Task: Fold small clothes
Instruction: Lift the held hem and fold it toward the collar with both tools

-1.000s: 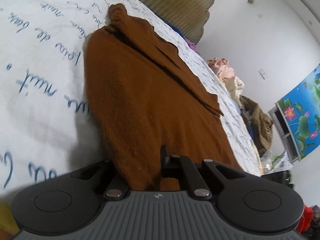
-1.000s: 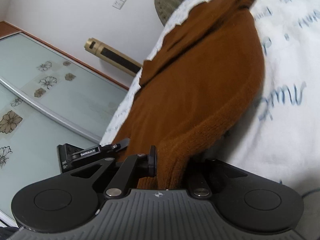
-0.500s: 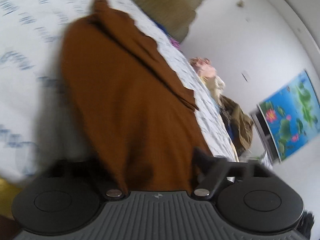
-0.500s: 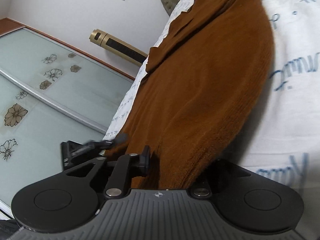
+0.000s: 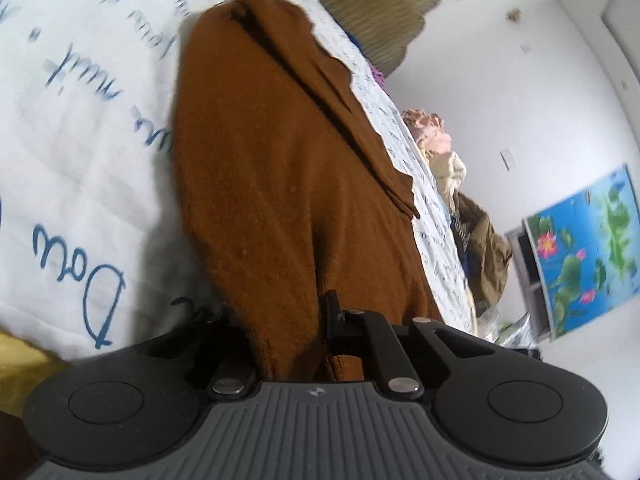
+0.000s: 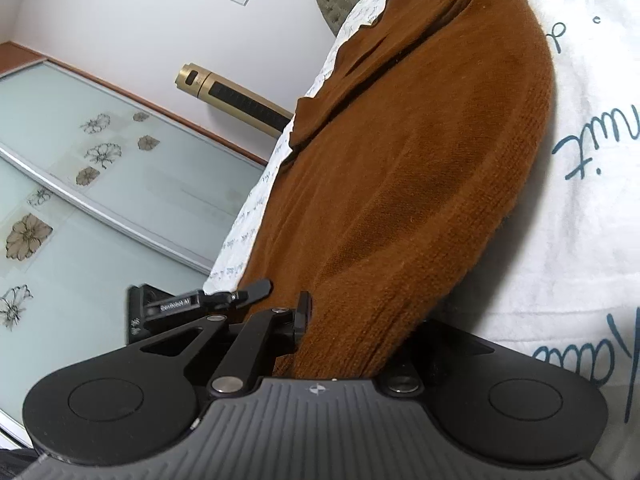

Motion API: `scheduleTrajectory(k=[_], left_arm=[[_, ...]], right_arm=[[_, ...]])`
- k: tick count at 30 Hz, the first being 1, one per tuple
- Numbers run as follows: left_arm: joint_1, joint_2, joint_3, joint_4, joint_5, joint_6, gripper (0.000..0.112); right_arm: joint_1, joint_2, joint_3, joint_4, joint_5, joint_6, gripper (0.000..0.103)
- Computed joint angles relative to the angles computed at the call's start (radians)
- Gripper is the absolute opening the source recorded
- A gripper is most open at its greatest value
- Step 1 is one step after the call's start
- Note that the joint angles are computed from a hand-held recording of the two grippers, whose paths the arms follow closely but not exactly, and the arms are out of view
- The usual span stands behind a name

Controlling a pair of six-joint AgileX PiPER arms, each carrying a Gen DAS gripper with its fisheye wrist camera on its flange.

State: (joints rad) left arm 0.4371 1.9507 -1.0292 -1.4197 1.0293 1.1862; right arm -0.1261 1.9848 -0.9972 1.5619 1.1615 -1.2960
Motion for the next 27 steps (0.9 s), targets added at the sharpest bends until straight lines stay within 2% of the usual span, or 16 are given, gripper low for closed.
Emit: scheduleTrajectory(k=[3, 8, 12, 17, 22, 27], left_arm=[[-0.020, -0.002, -0.020, -0.027, 0.040, 0.007, 0.007], [-0.085, 0.053, -0.114, -0.069, 0.026, -0.052, 0.007], [-0.121, 0.104, -0.186, -0.070, -0.030, -0.116, 0.007], [-0.115, 0.130, -0.228, -0.058, -0.056, -0.140, 0.007], [-0.120, 0.146, -0.294, -0.011, -0.084, -0.184, 0.007], [-0.161, 0.167, -0.389, 0.065, -0.147, -0.248, 0.007]], right_arm=[[0.003, -0.013, 0.001, 0.010, -0.004, -0.015, 0.012], [0.022, -0.003, -0.045, 0.032, -0.025, -0.002, 0.012], [0.045, 0.025, -0.115, 0.031, -0.087, 0.037, 0.012], [0.067, 0.050, -0.179, 0.040, -0.158, 0.044, 0.012], [0.086, 0.053, -0.236, 0.046, -0.242, 0.041, 0.012], [0.116, 0.083, -0.310, 0.032, -0.326, 0.084, 0.012]])
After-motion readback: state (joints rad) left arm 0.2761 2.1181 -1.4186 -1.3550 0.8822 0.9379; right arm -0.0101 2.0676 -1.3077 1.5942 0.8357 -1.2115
